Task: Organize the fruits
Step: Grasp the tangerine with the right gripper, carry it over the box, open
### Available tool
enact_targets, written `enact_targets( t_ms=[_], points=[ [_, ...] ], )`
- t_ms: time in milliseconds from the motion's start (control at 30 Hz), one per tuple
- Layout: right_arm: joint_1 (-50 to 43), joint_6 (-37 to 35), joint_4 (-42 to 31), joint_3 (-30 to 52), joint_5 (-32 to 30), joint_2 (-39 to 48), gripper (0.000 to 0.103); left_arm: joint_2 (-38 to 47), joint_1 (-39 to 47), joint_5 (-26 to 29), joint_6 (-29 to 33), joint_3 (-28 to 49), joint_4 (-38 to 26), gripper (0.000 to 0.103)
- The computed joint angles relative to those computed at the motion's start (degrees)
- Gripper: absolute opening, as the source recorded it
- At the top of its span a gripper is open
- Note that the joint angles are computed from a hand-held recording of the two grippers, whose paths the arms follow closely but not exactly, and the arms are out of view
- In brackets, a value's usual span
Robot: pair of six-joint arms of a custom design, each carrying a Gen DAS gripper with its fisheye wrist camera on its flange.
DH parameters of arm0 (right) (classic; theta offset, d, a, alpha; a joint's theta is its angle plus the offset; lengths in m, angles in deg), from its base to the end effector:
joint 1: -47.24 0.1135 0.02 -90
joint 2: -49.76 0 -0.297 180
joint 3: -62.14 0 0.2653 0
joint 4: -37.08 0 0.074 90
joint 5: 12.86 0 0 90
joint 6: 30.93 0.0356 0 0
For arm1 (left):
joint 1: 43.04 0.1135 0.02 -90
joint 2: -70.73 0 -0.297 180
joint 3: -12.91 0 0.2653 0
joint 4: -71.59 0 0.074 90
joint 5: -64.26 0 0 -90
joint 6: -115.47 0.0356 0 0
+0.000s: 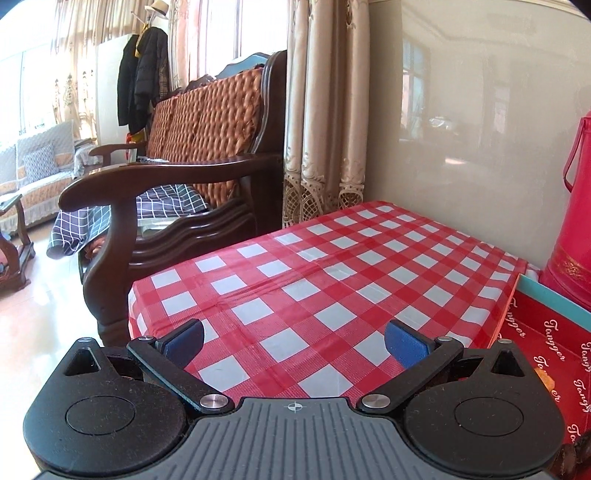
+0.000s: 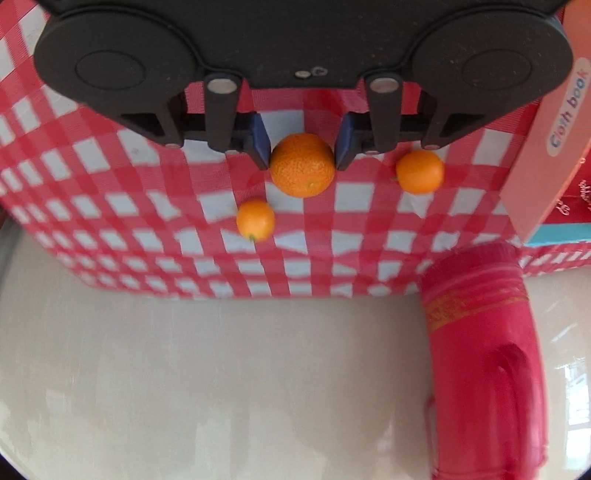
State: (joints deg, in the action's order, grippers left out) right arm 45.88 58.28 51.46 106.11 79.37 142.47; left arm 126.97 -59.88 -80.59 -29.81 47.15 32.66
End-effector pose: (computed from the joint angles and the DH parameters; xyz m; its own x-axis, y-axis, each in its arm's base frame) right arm 0.2993 -0.0085 0.1489 -0.5649 -0.0004 -0.8251 0.0480 0.9983 -0.0333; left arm 0.1490 -0.0147 0.1784 -0.3010 -0.4033 -0.8641 -0.8092 0.5875 0.0077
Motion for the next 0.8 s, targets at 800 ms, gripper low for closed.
enact_targets(
  t_ms=[800],
  points=[
    [26.9,-12.7,-3.3,-11.1,-10.9,-17.2,0.036,0.2,0.3,-0.6,-2.1,0.4,-2.1,0.103]
  ],
)
